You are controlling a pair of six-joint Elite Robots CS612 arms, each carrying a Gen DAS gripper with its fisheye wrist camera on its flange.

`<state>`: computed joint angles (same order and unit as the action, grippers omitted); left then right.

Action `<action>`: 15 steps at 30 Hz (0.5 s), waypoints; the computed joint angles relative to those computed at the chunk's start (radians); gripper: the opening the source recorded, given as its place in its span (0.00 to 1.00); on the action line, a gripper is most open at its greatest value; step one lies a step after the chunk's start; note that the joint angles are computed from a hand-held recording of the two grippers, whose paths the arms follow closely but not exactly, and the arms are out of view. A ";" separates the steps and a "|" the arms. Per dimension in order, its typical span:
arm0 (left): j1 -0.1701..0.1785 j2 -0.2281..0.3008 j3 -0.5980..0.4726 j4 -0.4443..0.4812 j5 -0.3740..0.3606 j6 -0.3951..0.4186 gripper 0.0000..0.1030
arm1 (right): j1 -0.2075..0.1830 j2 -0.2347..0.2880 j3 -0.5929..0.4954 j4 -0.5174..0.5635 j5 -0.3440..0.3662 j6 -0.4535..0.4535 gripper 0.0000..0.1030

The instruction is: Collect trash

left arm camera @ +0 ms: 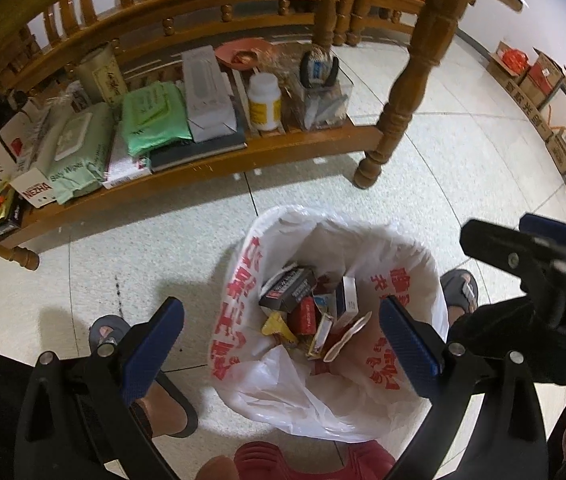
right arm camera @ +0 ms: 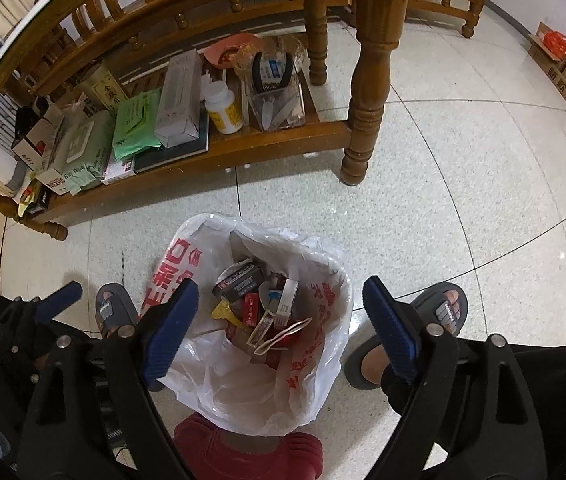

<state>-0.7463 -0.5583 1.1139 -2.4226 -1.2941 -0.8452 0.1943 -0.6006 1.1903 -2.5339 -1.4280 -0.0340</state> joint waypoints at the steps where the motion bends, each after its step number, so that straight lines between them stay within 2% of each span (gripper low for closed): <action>1: 0.001 -0.003 0.002 0.001 0.004 -0.002 0.93 | 0.000 -0.003 0.001 0.001 -0.001 -0.002 0.80; 8: 0.001 -0.046 0.029 0.008 0.076 -0.017 0.93 | 0.002 -0.040 0.023 -0.019 0.005 -0.025 0.80; 13: 0.004 -0.099 0.060 -0.009 0.167 -0.031 0.93 | 0.008 -0.085 0.039 -0.081 0.019 -0.056 0.80; 15: 0.004 -0.124 0.070 -0.017 0.227 -0.034 0.93 | 0.012 -0.100 0.041 -0.115 0.020 -0.069 0.80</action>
